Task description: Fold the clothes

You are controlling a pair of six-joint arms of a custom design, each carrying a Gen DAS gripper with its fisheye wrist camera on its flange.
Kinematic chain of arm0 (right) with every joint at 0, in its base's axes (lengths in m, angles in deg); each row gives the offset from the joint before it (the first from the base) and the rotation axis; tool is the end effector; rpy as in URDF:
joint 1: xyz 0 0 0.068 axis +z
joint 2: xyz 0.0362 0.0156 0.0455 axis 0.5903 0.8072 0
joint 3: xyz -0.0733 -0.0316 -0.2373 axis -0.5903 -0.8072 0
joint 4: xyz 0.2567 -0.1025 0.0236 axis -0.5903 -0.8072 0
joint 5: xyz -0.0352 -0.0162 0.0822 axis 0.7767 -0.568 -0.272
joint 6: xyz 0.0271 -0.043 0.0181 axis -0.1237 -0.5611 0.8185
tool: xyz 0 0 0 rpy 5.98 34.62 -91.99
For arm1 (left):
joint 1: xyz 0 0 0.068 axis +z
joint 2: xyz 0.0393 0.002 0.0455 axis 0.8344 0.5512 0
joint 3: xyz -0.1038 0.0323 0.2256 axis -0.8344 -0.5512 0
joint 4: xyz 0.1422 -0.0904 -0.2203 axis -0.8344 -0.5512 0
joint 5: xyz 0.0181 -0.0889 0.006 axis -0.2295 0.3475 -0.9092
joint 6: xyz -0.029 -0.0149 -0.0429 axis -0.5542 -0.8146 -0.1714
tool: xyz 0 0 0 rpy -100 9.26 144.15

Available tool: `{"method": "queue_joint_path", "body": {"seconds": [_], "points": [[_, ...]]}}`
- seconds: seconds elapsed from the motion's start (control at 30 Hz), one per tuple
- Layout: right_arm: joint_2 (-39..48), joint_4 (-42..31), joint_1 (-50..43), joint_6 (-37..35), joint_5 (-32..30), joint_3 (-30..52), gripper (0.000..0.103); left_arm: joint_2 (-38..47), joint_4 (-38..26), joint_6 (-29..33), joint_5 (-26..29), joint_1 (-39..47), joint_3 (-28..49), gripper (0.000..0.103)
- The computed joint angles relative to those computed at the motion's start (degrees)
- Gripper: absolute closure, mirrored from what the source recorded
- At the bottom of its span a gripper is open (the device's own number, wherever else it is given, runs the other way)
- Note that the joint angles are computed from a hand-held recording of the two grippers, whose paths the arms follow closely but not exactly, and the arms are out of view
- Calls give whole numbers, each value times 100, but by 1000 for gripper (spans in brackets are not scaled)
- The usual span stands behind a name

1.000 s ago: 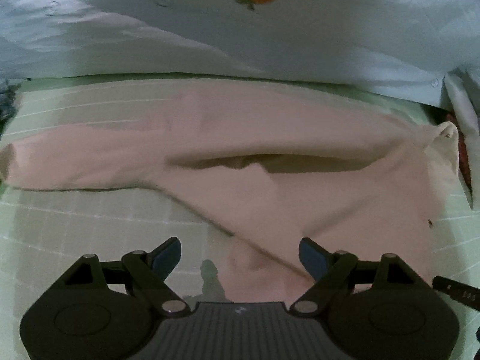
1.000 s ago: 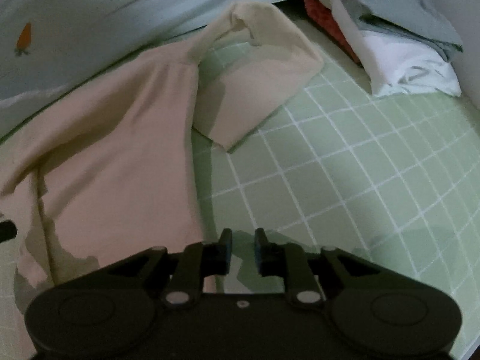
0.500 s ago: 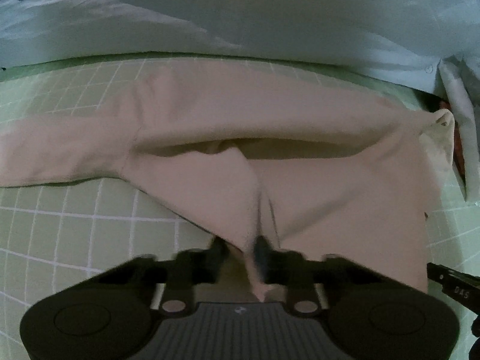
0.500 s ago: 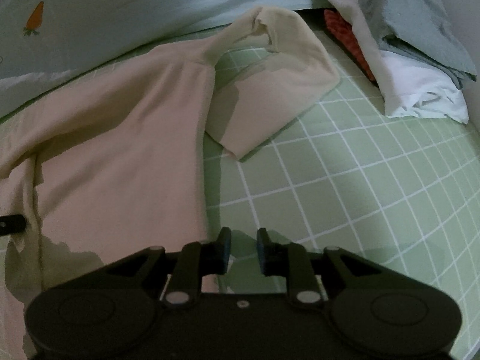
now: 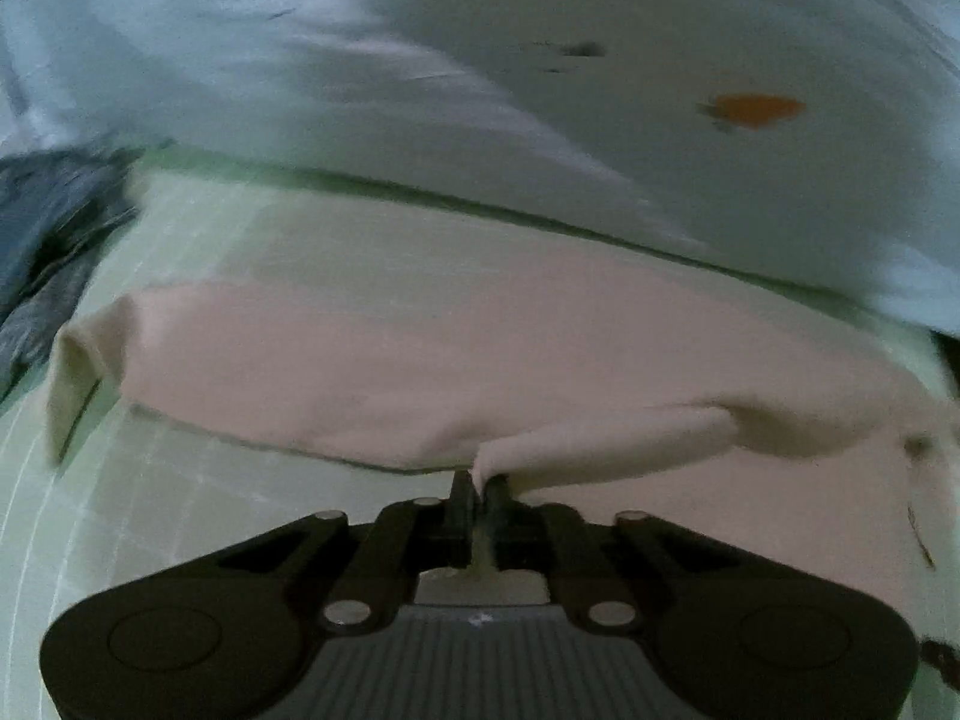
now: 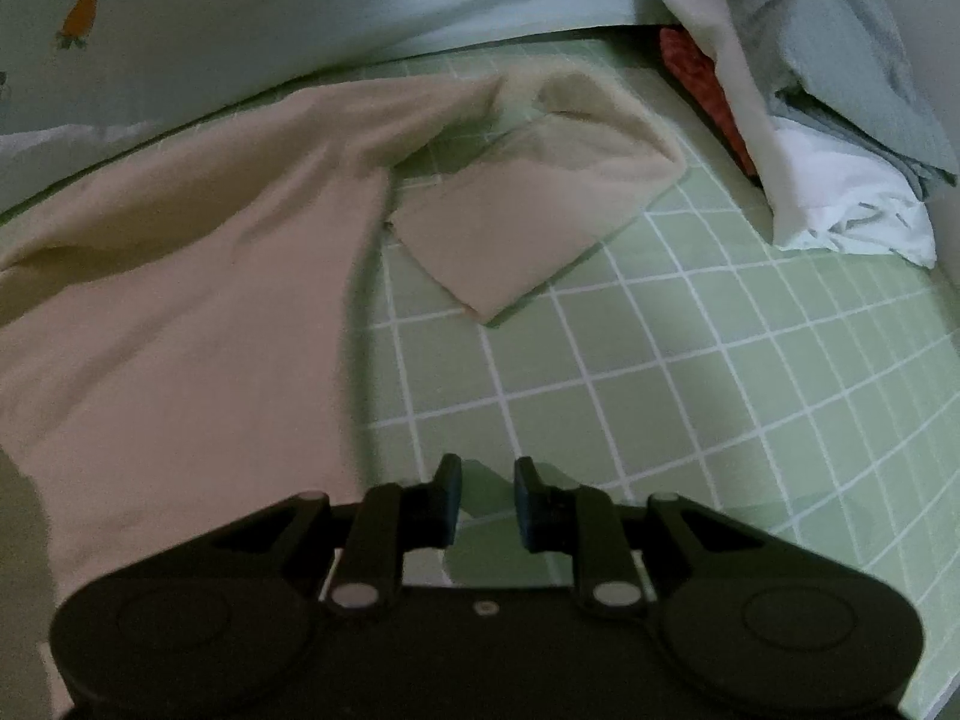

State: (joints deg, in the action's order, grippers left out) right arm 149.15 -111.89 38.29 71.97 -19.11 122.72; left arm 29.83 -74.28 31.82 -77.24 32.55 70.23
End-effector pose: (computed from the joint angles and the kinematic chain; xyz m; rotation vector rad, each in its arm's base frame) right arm 0.2309 0.0009 0.1422 0.4519 2.6154 -0.1778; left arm 0.3464 -0.1464 0.1902 -0.1203 2.5581 -0.0715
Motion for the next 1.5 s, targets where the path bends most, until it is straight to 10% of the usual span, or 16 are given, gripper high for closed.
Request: {"method": "queue_joint_path", "body": {"seconds": [0.2, 0.37, 0.5, 0.73, 0.87, 1.5], "points": [[-359, 67, -8, 302, -219, -207, 54, -417, -121, -206, -65, -76, -579, 37], [-784, 463, 238, 259, -526, -555, 29, -1014, -305, -622, 50, -126, -1329, 35], [-592, 533, 608, 261, -641, -568, 28, -1438, -202, -820, 161, -154, -1893, 38], [-616, 448, 1101, 259, -696, -718, 70, -2027, -80, -875, 129, -191, -2469, 89], [-977, 238, 1358, 232, -451, -929, 93, -2474, 2, -1061, 234, -244, -2884, 94], [-2608, -2089, 3725, 2830, 1051, -1436, 96, -5005, -1530, -1070, 454, -822, -4116, 95]]}}
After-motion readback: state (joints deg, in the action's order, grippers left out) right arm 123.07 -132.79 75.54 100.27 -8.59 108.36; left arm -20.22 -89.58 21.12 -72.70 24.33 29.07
